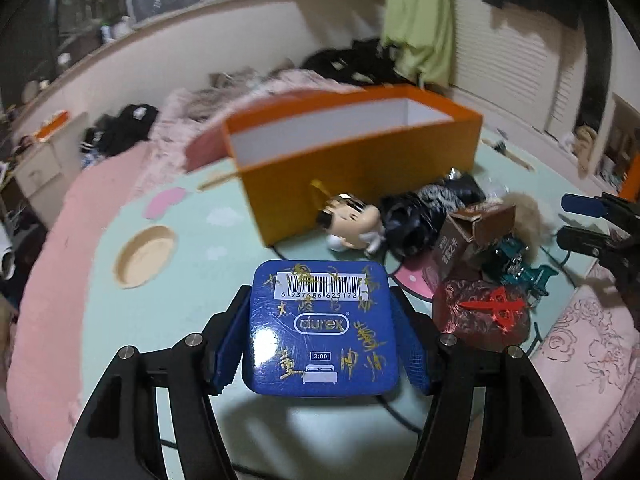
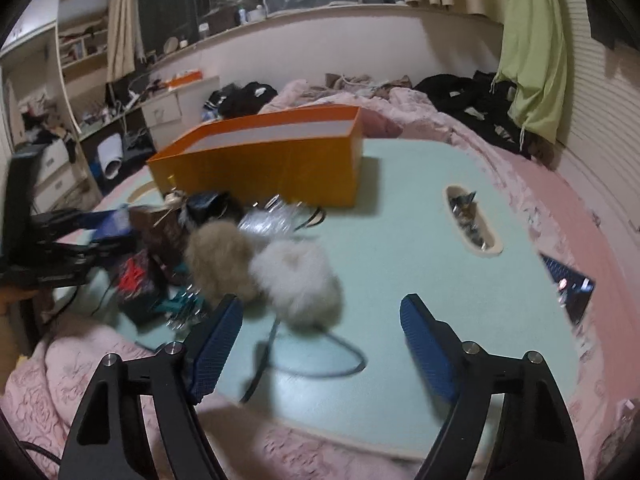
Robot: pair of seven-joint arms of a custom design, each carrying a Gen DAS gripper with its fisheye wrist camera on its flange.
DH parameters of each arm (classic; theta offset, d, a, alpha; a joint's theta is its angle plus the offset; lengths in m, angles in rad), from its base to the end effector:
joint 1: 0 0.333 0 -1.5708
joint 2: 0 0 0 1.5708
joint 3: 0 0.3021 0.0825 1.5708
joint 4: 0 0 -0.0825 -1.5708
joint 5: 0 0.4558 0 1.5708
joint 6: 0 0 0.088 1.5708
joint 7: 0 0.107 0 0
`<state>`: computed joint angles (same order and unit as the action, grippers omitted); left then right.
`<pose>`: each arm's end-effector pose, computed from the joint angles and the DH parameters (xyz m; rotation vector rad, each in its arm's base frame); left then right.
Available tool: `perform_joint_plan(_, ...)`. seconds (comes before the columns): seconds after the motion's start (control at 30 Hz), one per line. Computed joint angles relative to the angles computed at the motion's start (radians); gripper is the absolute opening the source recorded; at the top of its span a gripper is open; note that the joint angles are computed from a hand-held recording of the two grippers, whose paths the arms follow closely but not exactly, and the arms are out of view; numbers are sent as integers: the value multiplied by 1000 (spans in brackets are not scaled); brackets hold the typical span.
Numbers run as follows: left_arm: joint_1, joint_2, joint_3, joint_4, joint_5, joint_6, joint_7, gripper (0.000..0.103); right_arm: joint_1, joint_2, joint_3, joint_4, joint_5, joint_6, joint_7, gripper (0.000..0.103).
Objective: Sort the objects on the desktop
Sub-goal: 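Grasp the blue printed tin with left gripper while right gripper grasps the white pompom, then drop the blue tin into the orange box with left gripper while right drops the white pompom in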
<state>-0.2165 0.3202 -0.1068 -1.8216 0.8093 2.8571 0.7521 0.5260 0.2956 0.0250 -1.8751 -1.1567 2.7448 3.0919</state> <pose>0.6806 -0.2637 0.3821 -1.5656 1.8895 -0.7277 0.5849 0.4011 0.3474 -1.6895 1.6949 -0.7182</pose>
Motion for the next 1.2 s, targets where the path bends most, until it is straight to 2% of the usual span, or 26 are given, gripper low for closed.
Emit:
perform_joint_plan(0.1, 8, -38, 3, -48, -4, 39, -42, 66, -11, 34, 24, 50, 86, -48, -183, 82)
perform_joint_plan(0.17, 15, -56, -3, -74, -14, 49, -48, 66, -14, 62, 29, 86, 140, -77, -283, 77)
perform_joint_plan(0.23, 18, -67, -7, -90, -17, 51, -52, 66, -13, 84, 24, 115, 175, -85, -335, 62)
perform_joint_plan(0.37, 21, -72, -13, -104, -24, 58, -65, 66, -36, 136, 35, 172, 304, -81, -476, 57)
perform_joint_plan(0.43, 19, -69, -13, -103, -22, 62, -76, 66, -25, 134, 16, 157, 306, -30, -467, 32)
perform_joint_plan(0.5, 18, -71, -12, -105, -21, 72, -87, 66, 11, 119, -19, 136, 257, -30, -398, 32)
perform_joint_plan(0.57, 19, -80, -11, -119, -20, 96, -104, 66, 30, 93, -44, 99, 194, 8, -314, 32)
perform_joint_plan(0.67, 23, -84, -16, -124, -32, 101, -104, 66, 37, 58, -59, 63, 116, 39, -213, 32)
perform_joint_plan(0.83, 18, -66, -7, -73, 2, 122, -100, 66, 16, 68, -48, 135, 54, 23, -201, 32)
perform_joint_plan(0.97, 26, 7, -11, 62, -23, 118, -39, 66, -11, 157, -45, 293, 102, 32, -291, 32)
perform_joint_plan(1.1, 42, 149, -27, 282, -121, 54, 61, 66, -59, 300, -8, 497, 286, 39, -493, 32)
perform_joint_plan(1.2, 36, 285, -18, 464, -188, -5, 102, 66, -89, 425, 37, 666, 426, -13, -656, 36)
